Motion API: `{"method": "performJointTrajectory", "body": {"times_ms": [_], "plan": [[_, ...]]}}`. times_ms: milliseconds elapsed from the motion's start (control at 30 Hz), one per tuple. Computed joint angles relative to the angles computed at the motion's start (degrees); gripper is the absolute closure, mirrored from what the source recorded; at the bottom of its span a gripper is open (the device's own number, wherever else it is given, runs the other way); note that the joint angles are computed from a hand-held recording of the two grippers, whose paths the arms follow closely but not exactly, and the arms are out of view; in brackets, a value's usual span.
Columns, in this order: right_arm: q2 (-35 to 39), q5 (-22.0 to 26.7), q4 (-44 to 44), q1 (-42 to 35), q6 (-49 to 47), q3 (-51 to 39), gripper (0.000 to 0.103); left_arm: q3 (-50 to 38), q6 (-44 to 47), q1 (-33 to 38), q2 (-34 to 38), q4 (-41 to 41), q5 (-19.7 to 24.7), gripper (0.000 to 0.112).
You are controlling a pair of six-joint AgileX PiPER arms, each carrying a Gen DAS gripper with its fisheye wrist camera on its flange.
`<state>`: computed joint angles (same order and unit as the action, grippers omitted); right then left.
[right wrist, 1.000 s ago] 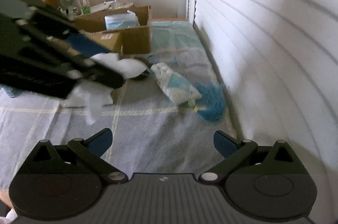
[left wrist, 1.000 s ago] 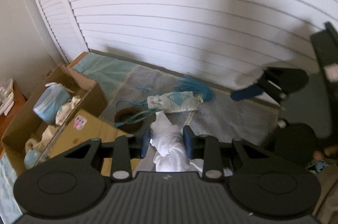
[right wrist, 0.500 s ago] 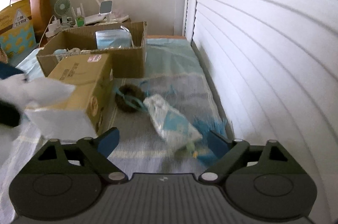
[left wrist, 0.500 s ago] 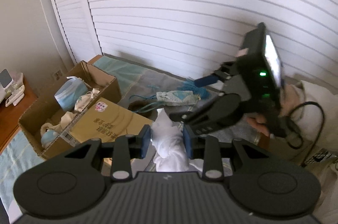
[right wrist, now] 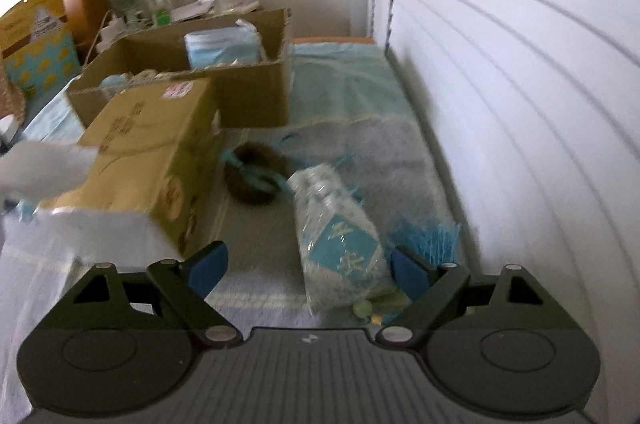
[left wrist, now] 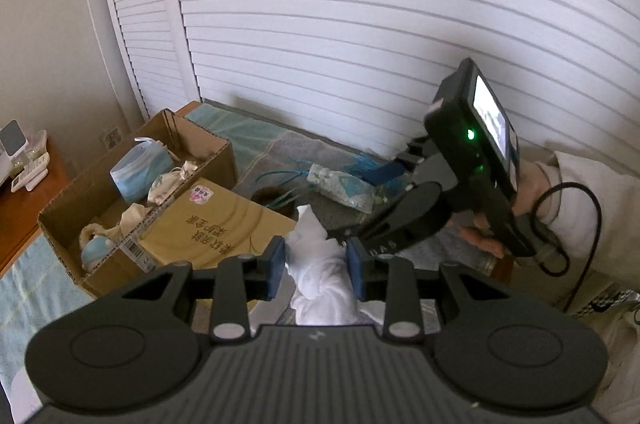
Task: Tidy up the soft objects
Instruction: 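Lift the white cloth with the left tool while the right tool approaches the patterned pouch, then grasp the light-blue patterned pouch with the right tool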
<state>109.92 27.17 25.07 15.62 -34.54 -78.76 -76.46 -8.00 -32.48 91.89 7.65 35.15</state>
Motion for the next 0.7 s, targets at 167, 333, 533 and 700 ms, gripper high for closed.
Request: {"method": "performJointTrajectory", "body": {"times_ms": [167,333,533,700], "plan": [[-0.61,-3.28,-1.57,1.14,-1.14,2.82,0.0,0.31,-0.27,0.0,-0.05,-0.04,-0.41,0.08],[-1.1,-5.14,3.4,0.62,-7.59,4.73,0.0,0.25,-0.7,0.15,0.12,0.06,-0.42,0.08],[-2.49,-9.83,18.12,-0.24,-22.85,9.68,0.0,0.19,-0.34,0.27,0.3,-0.55,-0.49,0.08],[-1.88,-9.43,16.27,-0.13,-21.14,8.47,0.0,-0.05,0.21,0.48,0.63,-1.22,-0.5,0.08]]}}
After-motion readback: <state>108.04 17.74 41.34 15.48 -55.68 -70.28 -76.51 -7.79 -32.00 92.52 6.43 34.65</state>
